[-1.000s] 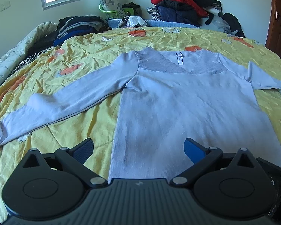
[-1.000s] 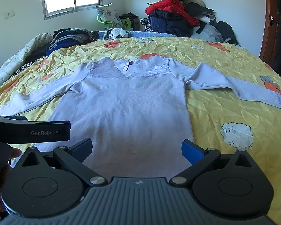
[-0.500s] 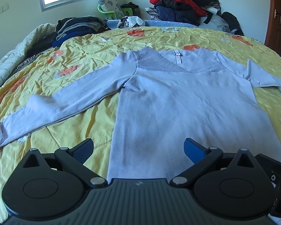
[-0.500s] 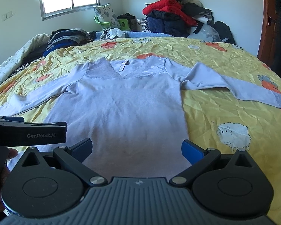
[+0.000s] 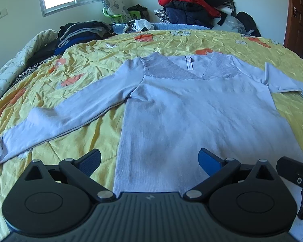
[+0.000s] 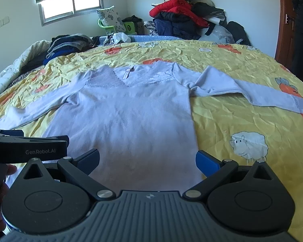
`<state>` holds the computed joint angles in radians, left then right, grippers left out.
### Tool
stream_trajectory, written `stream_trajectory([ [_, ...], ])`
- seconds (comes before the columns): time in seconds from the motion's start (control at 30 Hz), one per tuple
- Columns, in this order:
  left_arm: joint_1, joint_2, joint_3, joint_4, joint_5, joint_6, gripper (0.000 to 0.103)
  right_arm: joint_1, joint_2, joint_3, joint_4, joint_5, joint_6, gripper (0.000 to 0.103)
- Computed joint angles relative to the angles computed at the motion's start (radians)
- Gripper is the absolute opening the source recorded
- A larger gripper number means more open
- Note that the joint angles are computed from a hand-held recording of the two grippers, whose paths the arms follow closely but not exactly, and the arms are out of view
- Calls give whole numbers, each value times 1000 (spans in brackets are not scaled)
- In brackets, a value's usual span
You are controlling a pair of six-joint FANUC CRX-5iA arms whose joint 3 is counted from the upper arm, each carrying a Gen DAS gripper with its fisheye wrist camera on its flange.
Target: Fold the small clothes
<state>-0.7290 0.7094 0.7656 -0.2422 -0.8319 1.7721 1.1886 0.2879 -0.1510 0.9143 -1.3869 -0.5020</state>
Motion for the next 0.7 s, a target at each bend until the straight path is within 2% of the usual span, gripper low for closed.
stream_trajectory([
  [0.5,-11,84,131,12,-55,-39,103,-33,-75,-117,56,57,-114,103],
  [0.63,-3,115,167,65,-59,-70,103,-49,-124,-200,107,60,-175,103],
  [0.7,6,116,151,113,-31,-100,103,-65,-164,-255,125,86,-208,103],
])
